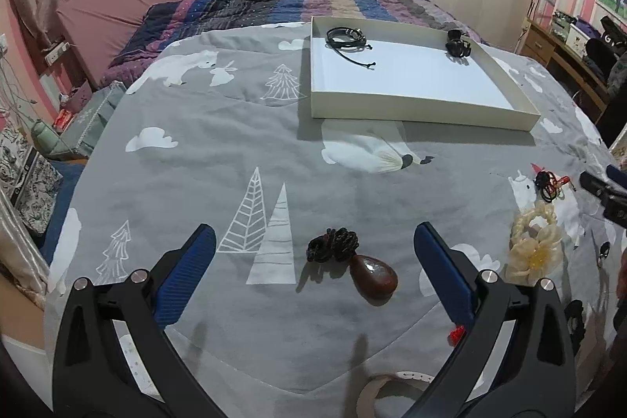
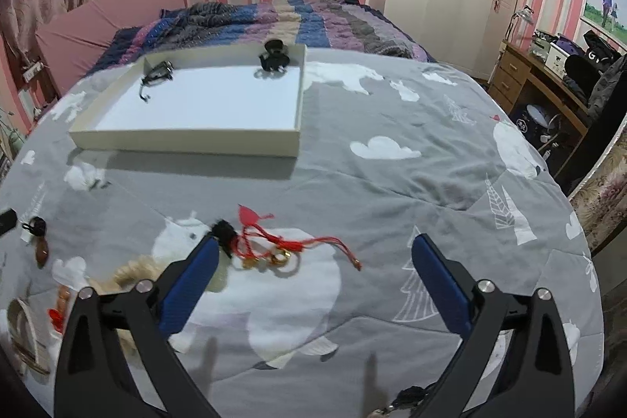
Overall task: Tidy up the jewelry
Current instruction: 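Grasp the red-string pendant with the right gripper while the left grasps the black beaded bracelet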
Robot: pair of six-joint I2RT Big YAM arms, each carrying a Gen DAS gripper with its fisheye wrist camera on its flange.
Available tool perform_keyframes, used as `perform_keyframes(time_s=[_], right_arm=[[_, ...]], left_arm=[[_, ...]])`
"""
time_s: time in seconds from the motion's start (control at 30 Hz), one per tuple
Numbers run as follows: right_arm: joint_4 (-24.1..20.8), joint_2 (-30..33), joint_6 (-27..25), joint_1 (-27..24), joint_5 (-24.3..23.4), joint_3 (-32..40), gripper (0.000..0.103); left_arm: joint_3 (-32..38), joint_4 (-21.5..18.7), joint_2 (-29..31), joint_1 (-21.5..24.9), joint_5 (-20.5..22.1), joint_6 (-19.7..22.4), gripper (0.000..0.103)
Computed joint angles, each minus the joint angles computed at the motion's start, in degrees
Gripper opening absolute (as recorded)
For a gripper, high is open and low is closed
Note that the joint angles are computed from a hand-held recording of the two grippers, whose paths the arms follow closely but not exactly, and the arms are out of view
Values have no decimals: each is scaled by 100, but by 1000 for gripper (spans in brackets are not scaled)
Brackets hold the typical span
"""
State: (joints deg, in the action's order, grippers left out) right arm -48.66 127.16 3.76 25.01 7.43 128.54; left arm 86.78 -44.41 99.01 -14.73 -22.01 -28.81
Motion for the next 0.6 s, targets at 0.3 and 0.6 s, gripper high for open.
perform_keyframes(time_s=[0.3, 0.6], right_arm=[[-715, 661, -114, -28, -284, 1000, 73], [-894, 970, -97, -41, -362, 1397, 62]], left_arm=[[95, -28, 190, -9, 22, 140, 99], [204, -160, 379, 32, 152, 106, 83]])
